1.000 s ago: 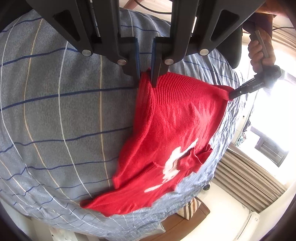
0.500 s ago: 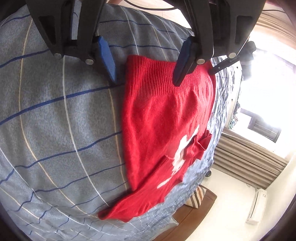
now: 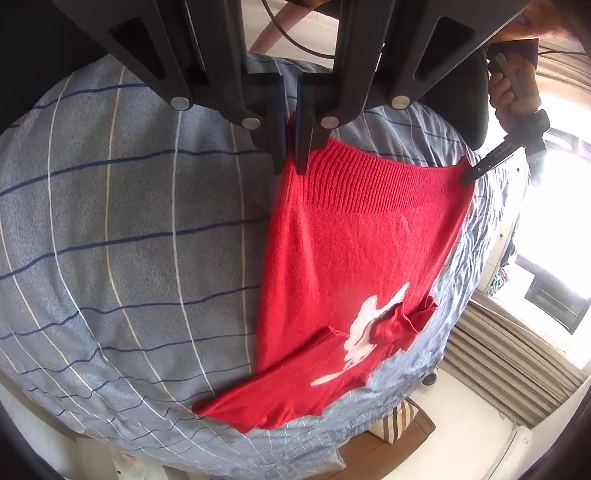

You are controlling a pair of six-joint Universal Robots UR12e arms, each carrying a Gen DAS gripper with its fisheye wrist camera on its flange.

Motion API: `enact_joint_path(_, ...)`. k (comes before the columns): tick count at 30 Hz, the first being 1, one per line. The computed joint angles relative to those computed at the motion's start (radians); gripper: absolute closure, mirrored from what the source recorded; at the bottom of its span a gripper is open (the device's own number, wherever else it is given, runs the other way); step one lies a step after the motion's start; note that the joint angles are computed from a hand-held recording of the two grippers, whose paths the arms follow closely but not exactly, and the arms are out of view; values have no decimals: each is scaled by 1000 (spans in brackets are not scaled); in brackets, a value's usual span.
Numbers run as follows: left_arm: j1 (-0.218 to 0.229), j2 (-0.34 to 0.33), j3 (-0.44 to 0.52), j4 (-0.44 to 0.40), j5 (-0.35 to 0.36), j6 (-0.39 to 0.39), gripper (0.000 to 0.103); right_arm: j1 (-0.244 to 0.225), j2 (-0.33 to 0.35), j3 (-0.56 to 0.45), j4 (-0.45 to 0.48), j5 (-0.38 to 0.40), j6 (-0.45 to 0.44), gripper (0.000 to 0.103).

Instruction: Fold small clothes

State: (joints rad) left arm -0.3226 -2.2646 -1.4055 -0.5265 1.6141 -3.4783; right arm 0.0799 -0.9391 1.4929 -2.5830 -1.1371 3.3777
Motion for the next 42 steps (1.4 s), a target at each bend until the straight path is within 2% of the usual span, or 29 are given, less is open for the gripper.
enact_joint_path(2, 0, -22, 16, -28, 17, -24, 101, 6, 24, -19, 30, -23, 16, 100)
enact_joint_path(8, -22, -45, 24, 0, 102, -21, 101, 15, 58, -40, 48, -71, 29, 100)
enact_joint_path(11, -21, -48, 24, 9, 105, -22, 101, 29, 55, -42, 50, -119, 4, 100)
enact_joint_path(20, -28, -49, 21, 19, 129, -19, 101, 50, 53, -42, 38, -199, -20, 100)
enact_joint_path(30, -37, -50, 21, 23, 166, -11, 98, 58, 58, -46, 28, -226, -37, 99)
enact_joint_path(31, -40, -49, 21, 21, 176, -8, 94, 59, 57, -45, 27, -228, -38, 99)
enact_joint_path(32, -43, -47, 23, 11, 187, -3, 85, 59, 56, -44, 28, -230, -42, 99)
enact_joint_path(33, -46, -44, 22, -1, 198, 4, 77, 58, 53, -41, 29, -225, -47, 91)
enact_joint_path(34, -49, -38, 19, -11, 211, 9, 55, 56, 49, -40, 44, -219, -55, 85)
enact_joint_path(35, -51, -30, 11, -16, 221, 12, 37, 54, 44, -43, 74, -217, -69, 70)
enact_joint_path(36, -51, -18, -3, -9, 225, 17, 35, 51, 38, -44, 106, -213, -90, 61)
enact_joint_path(38, -49, 7, -32, 20, 229, 22, 34, 46, 21, -42, 134, -239, -130, 60)
enact_joint_path(40, -45, 24, -52, 64, 250, 2, 29, 47, 8, -47, 108, -318, -176, 60)
enact_joint_path(42, -39, 26, -58, 123, 288, -38, 24, 52, 13, -75, 41, -381, -244, 49)
